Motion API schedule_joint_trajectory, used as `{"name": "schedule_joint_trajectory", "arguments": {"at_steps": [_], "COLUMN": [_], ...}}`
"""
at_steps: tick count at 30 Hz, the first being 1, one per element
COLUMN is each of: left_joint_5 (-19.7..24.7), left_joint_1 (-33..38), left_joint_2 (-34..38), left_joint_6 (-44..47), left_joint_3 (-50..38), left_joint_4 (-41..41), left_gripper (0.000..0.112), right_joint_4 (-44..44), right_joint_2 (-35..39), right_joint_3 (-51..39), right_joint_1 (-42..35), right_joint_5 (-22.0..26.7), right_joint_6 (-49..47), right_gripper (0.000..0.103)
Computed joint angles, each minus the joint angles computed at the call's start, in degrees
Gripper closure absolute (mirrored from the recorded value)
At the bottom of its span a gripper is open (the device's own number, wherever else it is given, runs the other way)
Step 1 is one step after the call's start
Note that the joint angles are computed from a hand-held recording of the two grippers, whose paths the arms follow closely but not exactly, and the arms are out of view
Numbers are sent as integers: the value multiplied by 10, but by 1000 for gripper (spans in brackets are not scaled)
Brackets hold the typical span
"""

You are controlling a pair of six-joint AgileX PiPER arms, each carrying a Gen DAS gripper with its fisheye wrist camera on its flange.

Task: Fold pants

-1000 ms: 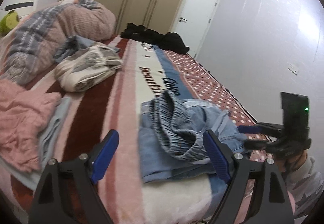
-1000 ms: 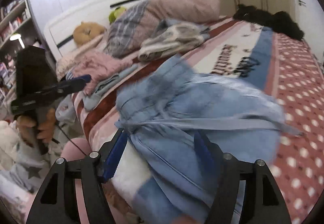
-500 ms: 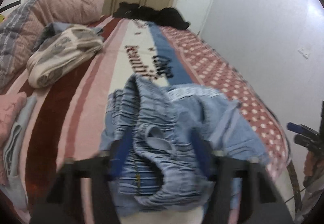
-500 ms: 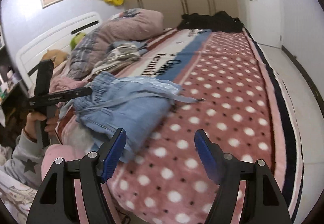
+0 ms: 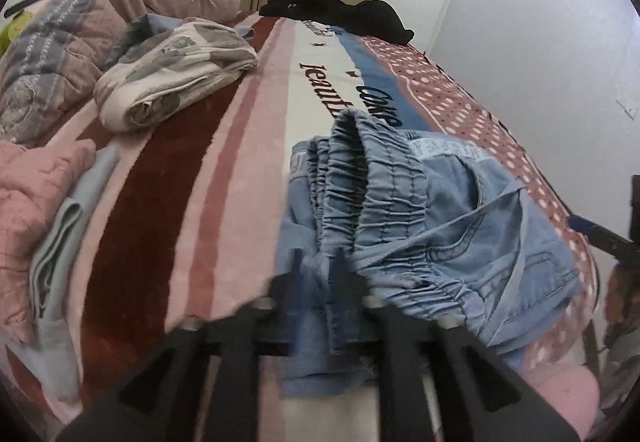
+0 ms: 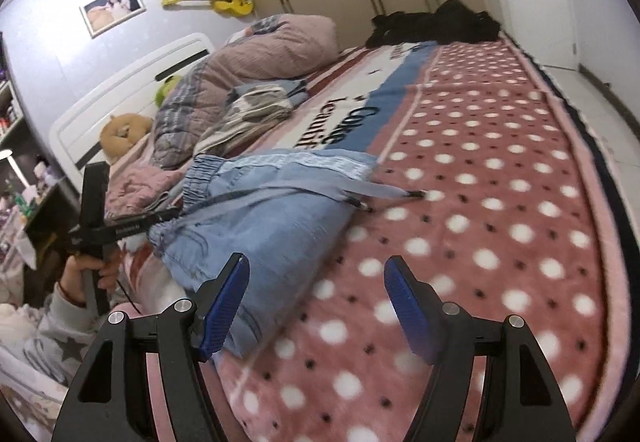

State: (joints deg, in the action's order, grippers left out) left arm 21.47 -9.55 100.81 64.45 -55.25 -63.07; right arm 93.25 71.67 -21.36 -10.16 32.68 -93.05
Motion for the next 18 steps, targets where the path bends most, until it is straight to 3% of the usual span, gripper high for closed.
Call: {"name": "schedule_joint_trajectory", "arguments": {"at_steps": [1,3,5,7,11,15,18], "left_joint_5": [1,44,118,158,247,280,331], "left_joint_1": [5,33,61,70,91,116,120], "left_joint_2": [-1,7,37,67,131,126,122], "left_joint_6": [-6,22,1,-31,-86,-75,-57], "left_joint_3": [-3,-22,-63,-100,-172,-180,-187], "left_joint_4": [1,-32,-16,5,11,-20,-31], "left_gripper": [63,51,48,42,42,41,28], "right_joint_4": [1,3,-7,-20,-76,-87,-72], "right_joint_2": [19,43,71,94,159,193,205], "right_joint_3": [-15,-37,-63,-83,-133,-150,-151], "right_joint_1": [8,26,36,38,38,38,30], "right_joint_5": [3,0,3,9,29,34,56], "right_joint_6": [2,11,27,38,89,98,82], "right_gripper": [36,36,34,31,29,29,29]}}
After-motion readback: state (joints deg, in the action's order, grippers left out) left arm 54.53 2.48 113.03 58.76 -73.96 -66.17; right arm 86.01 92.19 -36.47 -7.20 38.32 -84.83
